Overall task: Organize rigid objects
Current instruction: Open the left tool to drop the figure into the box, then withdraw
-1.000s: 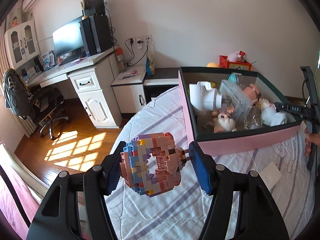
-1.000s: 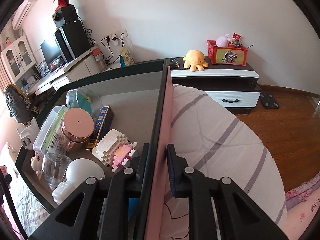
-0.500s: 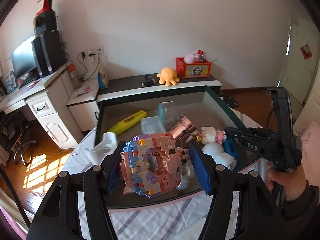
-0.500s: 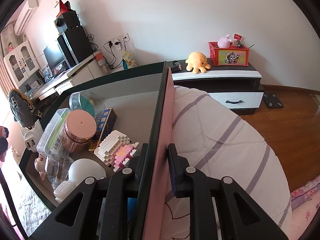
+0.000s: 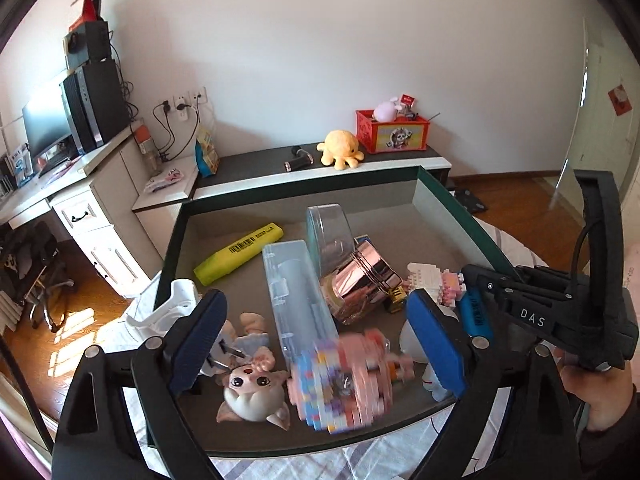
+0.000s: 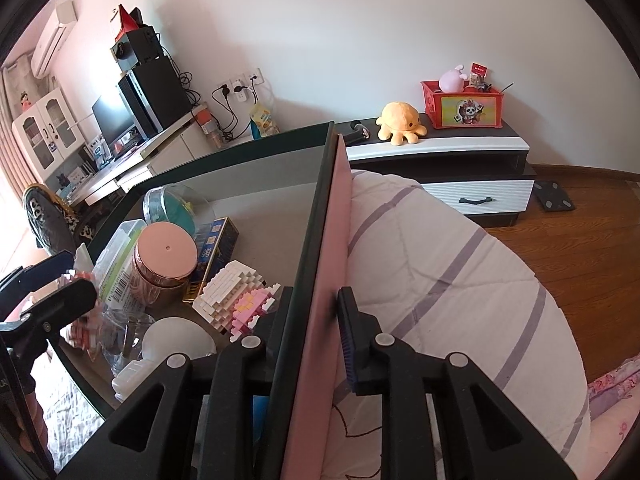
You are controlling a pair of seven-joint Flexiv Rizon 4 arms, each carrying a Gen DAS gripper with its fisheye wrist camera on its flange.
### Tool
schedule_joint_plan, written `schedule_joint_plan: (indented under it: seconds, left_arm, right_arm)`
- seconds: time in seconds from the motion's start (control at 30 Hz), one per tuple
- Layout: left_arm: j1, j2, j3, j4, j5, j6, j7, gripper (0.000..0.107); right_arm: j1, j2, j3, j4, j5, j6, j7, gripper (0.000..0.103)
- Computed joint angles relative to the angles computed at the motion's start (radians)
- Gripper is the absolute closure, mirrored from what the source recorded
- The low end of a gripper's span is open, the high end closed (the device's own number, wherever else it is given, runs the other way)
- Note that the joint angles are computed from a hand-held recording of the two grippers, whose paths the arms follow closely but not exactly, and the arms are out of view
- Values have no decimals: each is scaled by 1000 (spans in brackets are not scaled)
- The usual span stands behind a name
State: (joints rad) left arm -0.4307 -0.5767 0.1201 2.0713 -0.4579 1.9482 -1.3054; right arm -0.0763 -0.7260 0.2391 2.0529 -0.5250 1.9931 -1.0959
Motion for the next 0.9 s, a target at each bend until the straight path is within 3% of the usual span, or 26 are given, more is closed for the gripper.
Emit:
schedule_joint_plan:
  seconds: [0.07,0.17,0.43,0.47,0.57,0.6,0.73,0.8,0.9]
  left_arm:
    - [-7,14,15,25,-5,39,-7,4]
    - [-25,32,36,74,-46,105,6,4]
    - [-3,87,2,219,-168,236,50,4]
    - [-2,98,-5,241,-178,257,55,4]
    - [3,138,-30,309,-209,314,61,4]
    - [4,149,-41,331,-218,336,59,4]
    - [1,201,-85,426,-248,420,41,4]
    - [-3,231,-107,474,-254,456,22,4]
    - [-22,270,-137,540,-270,508,-4,4]
  right_arm:
    - [1,0,-1,0,2,0,-1,82]
    - [1,0,0,0,3,1,-1,82]
    - [20,12,-15,4,18,-13,-8,81]
    - [33,19,-26,8,30,-16,-12,76]
    - [161,71,-134,57,162,16,-47,42]
    - [180,85,-148,76,193,44,-62,37]
    - [203,167,-149,182,279,125,-96,33]
    - [259,227,-172,256,356,174,-139,23]
    - [308,307,-159,362,432,253,-193,22]
